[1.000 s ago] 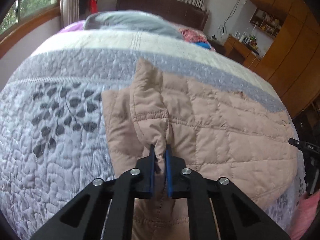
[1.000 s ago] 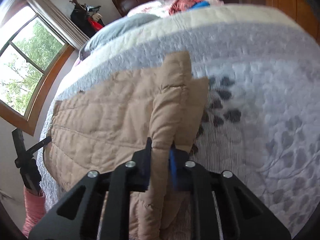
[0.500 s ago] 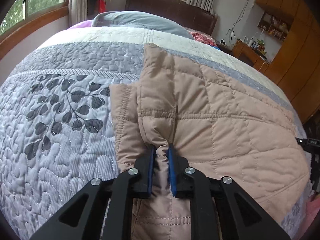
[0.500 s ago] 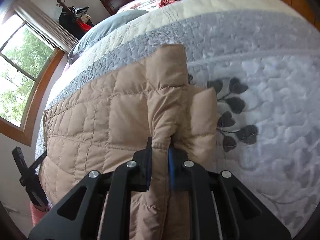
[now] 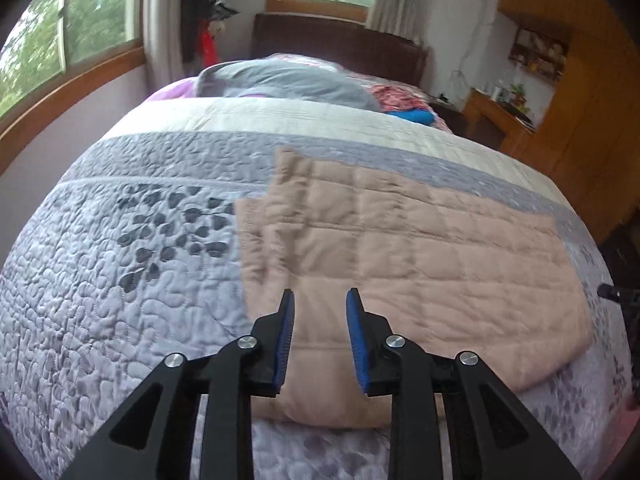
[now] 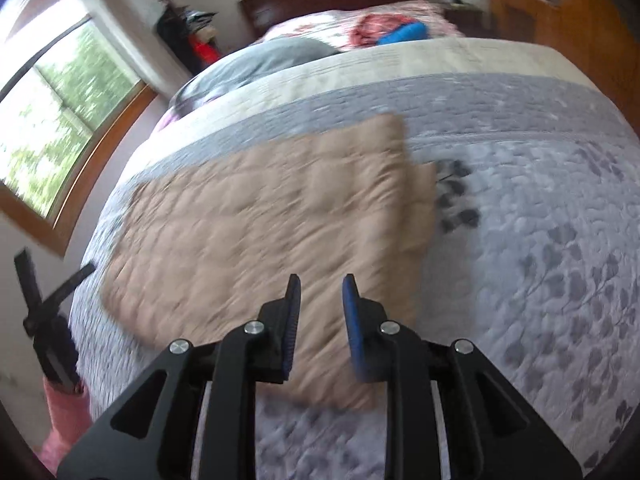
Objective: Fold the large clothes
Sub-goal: 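Open both grippers and smooth the folded coat flat on the quilt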
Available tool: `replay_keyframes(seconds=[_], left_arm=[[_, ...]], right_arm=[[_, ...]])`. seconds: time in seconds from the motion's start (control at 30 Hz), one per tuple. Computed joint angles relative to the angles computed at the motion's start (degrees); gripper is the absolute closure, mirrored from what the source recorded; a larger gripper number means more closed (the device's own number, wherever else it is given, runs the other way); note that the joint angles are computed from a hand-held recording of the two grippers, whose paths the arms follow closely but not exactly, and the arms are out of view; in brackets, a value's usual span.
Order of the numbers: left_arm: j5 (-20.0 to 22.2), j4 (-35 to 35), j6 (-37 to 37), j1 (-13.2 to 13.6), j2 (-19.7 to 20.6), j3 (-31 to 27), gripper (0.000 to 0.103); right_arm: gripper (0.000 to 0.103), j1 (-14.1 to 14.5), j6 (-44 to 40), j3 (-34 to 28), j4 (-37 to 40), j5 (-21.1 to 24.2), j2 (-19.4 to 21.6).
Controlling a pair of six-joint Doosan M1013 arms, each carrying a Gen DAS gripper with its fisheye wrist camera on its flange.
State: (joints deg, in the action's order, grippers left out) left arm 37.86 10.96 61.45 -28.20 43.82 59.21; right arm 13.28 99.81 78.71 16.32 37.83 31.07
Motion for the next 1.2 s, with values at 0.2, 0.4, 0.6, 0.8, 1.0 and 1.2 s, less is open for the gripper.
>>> replay_keyframes(seconds=[0.2,0.4,0.6,0.8,1.0,1.2], left_arm=[[4.02,1.28,2.51,-2.05,2.38,-2.02,0.076],[3.19,1.47,3.39,-1.9,3.36,-0.29,0.076],[3.04,5.7,0.38,-2.57,3.54,-0.03,0.076],[3.91,-0.68,2.17,-2.65,2.04,-1.52,0.073],[6.79,-1.53,4.13,-4.5,5.2,-9.5,0.068],[15.57,-4.07,8.05,-4.93,12.17,-20.66,0.068]], right_arm=[[0.081,2.65,-1.72,-1.77,-1.25,3.81,2.15],[0.086,2.68,-0.34,-1.39,0.21,4.62,4.73],[0.087,3.1,1.38,-1.35,-1.58,3.72,5.28],[0.081,4.28,4.55,-1.57,-4.51,2.28,2.86],[0.081,6.11,7.53,-7.06,-7.05,4.28,5.03],[0.081,6.74,7.89,-12.34,-7.64,7.55,8.93]])
